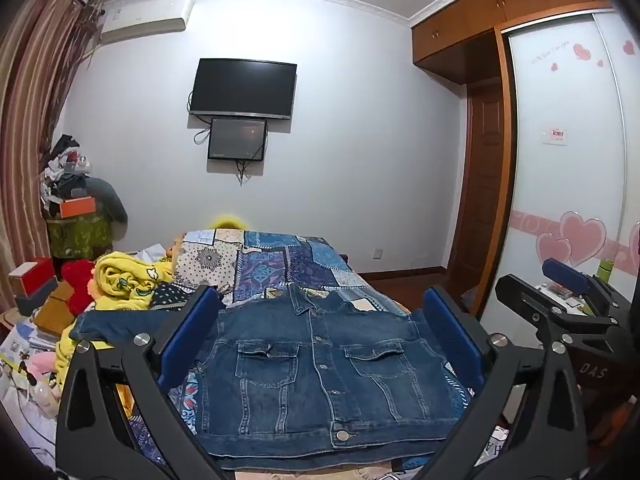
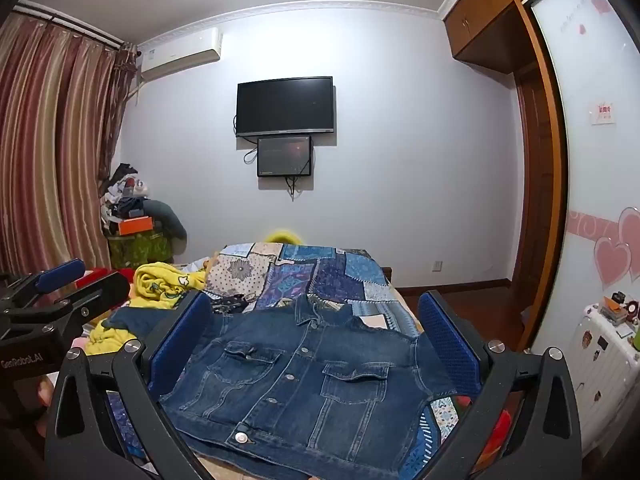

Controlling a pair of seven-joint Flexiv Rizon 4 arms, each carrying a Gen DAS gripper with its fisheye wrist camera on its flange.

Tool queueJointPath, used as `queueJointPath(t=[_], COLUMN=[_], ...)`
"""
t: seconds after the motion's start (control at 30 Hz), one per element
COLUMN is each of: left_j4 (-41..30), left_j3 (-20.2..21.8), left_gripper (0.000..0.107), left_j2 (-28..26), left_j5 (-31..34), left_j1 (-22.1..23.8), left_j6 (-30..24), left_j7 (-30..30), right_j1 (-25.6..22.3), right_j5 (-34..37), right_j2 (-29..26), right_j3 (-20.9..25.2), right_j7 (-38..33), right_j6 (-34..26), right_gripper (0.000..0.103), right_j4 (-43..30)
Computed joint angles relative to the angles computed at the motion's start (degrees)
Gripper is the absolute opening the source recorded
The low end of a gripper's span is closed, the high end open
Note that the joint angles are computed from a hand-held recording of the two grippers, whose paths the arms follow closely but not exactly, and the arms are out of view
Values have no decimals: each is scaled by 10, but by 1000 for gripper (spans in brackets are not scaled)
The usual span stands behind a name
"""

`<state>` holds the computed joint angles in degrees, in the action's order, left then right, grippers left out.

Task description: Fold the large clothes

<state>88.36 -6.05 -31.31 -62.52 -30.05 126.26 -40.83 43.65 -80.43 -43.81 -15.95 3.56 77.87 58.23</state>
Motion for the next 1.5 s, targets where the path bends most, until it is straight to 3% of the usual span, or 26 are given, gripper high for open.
queueJointPath(t=[0.13, 0.3, 0.6, 1.5], left_j4=[-17, -1, -16, -4], left_j3=[-3, -10, -10, -9], left_gripper=[103, 103, 103, 103], left_j2=[-3, -1, -6, -5], left_j5=[-48, -10, -34, -21], left_j1=[-10, 9, 1, 8], left_j6=[0, 0, 4, 4], left_j7=[36, 4, 34, 21], right_j1=[0, 0, 1, 4], right_j5=[3, 12, 7, 25], right_j2=[-1, -2, -2, -10], right_j3=[1, 3, 0, -7], right_j7=[-4, -12, -3, -12], right_j6=[0, -2, -2, 3], right_gripper=[103, 103, 103, 103], right_j4=[-1, -1, 1, -5])
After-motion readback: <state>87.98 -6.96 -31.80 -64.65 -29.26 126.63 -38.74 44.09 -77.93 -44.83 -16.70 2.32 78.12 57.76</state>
